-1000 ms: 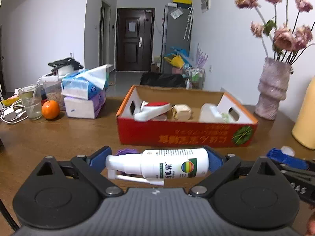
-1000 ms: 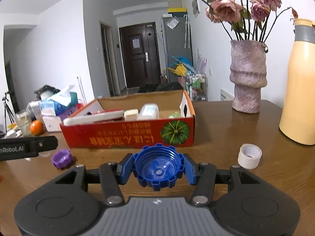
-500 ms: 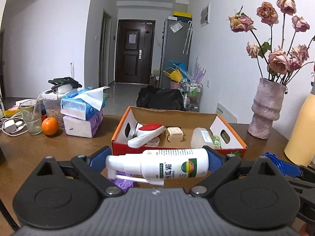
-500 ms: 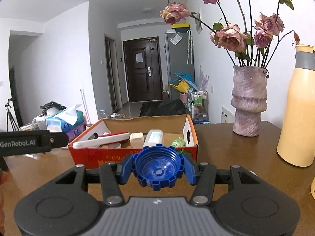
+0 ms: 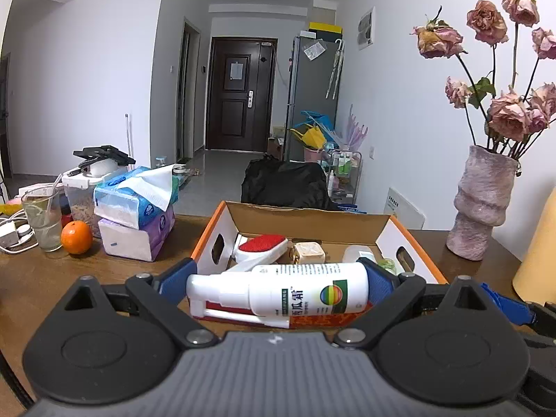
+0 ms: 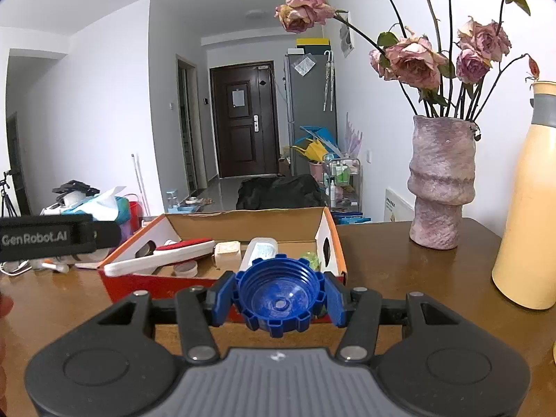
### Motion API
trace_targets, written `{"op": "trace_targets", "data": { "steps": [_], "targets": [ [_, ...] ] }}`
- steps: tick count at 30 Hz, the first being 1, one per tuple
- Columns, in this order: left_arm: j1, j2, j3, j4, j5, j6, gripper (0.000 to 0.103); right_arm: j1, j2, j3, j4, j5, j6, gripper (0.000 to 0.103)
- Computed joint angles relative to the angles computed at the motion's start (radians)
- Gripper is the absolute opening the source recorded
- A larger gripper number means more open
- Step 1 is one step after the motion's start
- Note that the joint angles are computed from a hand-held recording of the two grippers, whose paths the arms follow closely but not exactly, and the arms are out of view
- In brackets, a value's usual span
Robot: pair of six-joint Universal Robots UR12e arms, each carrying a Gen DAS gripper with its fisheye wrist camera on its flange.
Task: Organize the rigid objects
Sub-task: 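Carry the spray bottle in the left tool and blue cap in the right tool over the box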
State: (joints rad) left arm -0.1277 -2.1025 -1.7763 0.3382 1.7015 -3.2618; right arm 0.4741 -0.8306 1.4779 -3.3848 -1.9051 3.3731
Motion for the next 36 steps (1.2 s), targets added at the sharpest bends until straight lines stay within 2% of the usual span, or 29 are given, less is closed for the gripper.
{"op": "trace_targets", "data": {
  "steps": [18, 27, 36],
  "targets": [
    [0.011, -0.085, 0.144, -0.072, -0.007, -0.003, 0.098, -0.02, 0.087, -0.159, 0.067, -0.002, -0.002, 0.053],
    [0.011, -0.142, 0.241, -0.14, -0.007, 0.004, 0.098, -0.035, 0.135, -0.245, 0.109, 0.003, -0.005, 0.053],
    [0.014, -0.19, 0.316, -0.191, 0.027, -0.003, 0.098, -0.046, 0.19, -0.341, 0.152, 0.009, -0.02, 0.053]
  ]
}}
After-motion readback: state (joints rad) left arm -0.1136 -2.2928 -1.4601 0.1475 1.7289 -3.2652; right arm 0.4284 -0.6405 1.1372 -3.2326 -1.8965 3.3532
